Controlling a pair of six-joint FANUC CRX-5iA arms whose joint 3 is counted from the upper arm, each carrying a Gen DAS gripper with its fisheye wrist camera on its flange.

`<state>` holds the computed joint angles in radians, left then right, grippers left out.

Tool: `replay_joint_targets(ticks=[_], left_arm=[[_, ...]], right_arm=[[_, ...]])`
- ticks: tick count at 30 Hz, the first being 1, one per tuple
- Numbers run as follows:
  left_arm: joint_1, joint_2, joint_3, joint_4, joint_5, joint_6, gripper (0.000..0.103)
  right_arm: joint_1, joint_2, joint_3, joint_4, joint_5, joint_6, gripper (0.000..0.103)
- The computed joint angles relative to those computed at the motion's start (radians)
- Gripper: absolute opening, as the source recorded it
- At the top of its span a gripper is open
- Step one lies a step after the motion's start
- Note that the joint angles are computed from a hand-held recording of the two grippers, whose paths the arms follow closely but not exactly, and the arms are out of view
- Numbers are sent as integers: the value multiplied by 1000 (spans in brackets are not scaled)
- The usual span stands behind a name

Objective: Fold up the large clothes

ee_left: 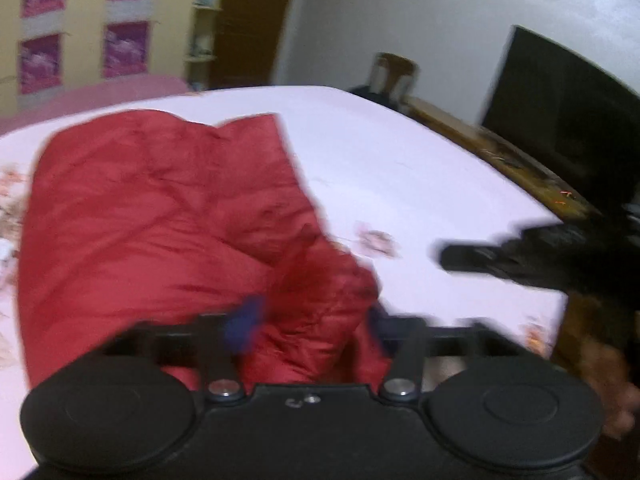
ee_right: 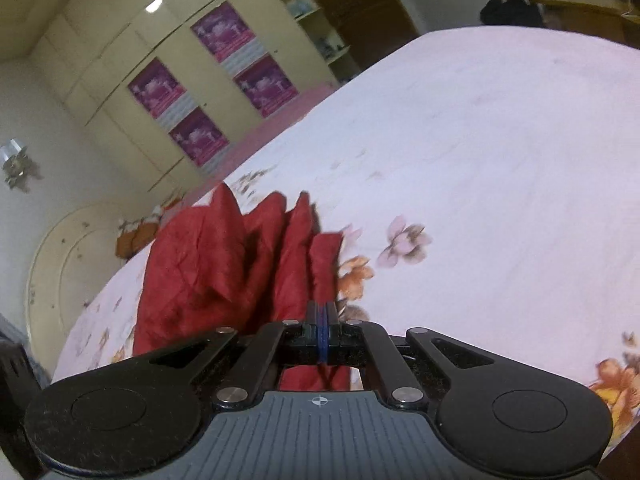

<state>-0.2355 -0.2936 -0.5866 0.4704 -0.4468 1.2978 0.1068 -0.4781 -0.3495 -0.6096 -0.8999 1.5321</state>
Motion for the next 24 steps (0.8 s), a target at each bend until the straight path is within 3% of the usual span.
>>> replay_joint_targets(ticks=[1,2,3,4,8,10,13,16,20,21,23,24], left_arm=[[5,-29,-34,76,5,-61,86],[15,-61,-60,137,-2,-111,82],[36,-100,-91,202,-15,-164,73],[64,-145,-122,246,-18,-193,63],[219,-263,-195,256,28,-148,59],[320,-257,-220,307,30,-170,56],[396,-187,-235,423,25,-225,48],[403,-107,-257,622,31,-350,43],[340,-35,-280,814,62,-472,43],[328,-36,-274,795,68,-451,43],[321,-37,-264,776,72,-435,43],[315,-36,-261,776,77,-444,42]], right_arm=[[-8,7,11,-15,-5,12,7],[-5,10,17,-17,4,10,53],[15,-7,5,5,48,-8,80],[19,-26,-3,-12,89,26,94],[-25,54,87,-164,24,188,90],[-28,123,142,-223,-6,221,85],[2,244,220,-244,-35,218,81],[18,363,294,-250,-90,200,76],[28,451,337,-249,-151,193,76],[20,465,344,-266,-171,199,71],[2,483,357,-296,-209,204,38],[-4,475,348,-310,-208,225,32]])
